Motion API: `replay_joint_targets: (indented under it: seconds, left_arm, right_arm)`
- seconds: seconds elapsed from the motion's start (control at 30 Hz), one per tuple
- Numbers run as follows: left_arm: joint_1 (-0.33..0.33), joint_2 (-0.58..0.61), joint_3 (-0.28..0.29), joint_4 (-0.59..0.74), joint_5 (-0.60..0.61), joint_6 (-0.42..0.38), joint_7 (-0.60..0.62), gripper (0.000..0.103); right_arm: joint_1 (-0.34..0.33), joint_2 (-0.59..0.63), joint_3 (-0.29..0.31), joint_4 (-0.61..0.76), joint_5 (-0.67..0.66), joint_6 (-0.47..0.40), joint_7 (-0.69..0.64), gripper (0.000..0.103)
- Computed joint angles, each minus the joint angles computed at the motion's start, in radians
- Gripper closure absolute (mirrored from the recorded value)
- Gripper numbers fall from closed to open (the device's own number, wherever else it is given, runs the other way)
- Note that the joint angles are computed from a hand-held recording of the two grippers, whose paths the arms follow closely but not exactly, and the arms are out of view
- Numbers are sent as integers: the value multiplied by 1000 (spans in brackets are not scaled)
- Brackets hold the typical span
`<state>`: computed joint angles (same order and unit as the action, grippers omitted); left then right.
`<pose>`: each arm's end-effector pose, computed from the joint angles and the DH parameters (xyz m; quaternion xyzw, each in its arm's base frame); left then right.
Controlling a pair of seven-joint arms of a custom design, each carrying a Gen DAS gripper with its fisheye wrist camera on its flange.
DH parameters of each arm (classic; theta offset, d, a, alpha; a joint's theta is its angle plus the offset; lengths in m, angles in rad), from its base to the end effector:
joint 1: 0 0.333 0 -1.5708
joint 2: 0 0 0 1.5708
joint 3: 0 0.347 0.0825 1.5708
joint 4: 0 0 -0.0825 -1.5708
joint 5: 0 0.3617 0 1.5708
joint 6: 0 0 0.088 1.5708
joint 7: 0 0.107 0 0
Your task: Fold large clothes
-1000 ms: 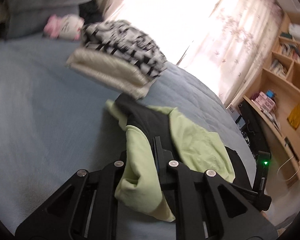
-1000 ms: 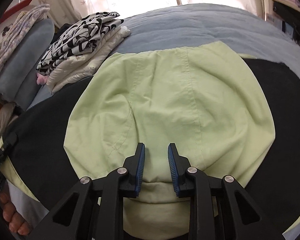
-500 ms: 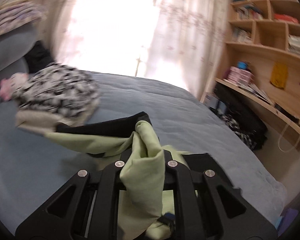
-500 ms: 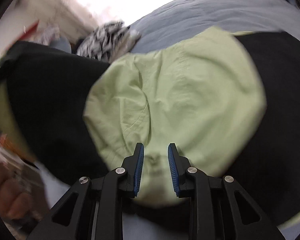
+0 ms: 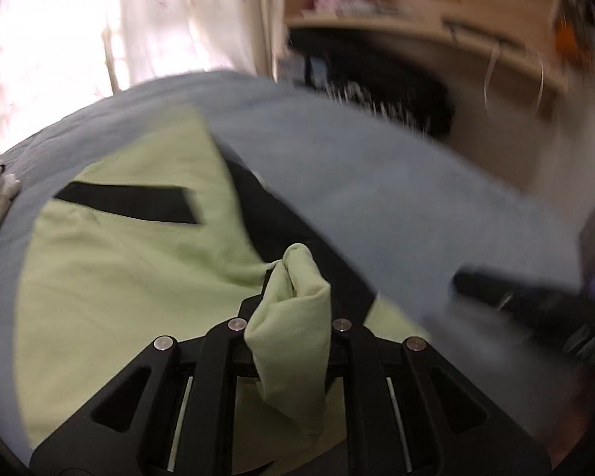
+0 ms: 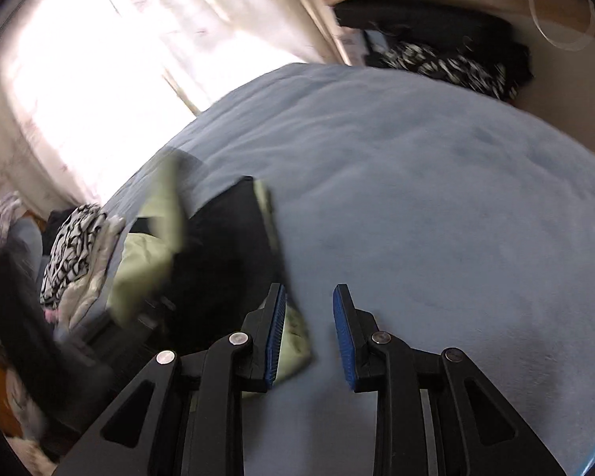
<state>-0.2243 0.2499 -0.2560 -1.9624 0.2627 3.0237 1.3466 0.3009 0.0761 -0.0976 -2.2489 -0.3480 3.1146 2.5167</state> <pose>0.5658 -0.2999 0.4925 -0.4799 0.7809 -0.3449 0.2024 0.5454 0.1433 0.4686 -0.5116 0.7678 -0.1517 0.3545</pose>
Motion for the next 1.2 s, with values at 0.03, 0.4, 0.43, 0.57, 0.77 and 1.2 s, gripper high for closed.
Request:
replay_joint_targets:
  seconds: [0.03, 0.4, 0.43, 0.57, 0.77, 1.2]
  left_arm:
    - [-31, 12, 26, 8, 32, -22, -27, 95]
    - [85, 13, -114, 33, -149, 45, 11, 95]
    - [77, 19, -109, 48, -149, 30, 13, 95]
    - [-16, 60, -13, 97, -57, -35, -34, 95]
    - [99, 47, -156, 106, -217, -148, 157, 60]
    - [308, -264, -209, -128, -747, -126, 492, 36]
  right_arm:
    - [-1, -3, 3, -10, 7, 0, -2, 78]
    - [24, -19, -47, -65, 27, 78, -33, 78]
    - [18, -15, -47, -53, 31, 63, -46, 78]
    - [-17, -27, -6, -45, 55, 13, -72, 78]
    - [-54, -37, 41, -16, 42, -43, -82, 66]
    - [-85, 27, 172, 232, 545, -180, -684, 65]
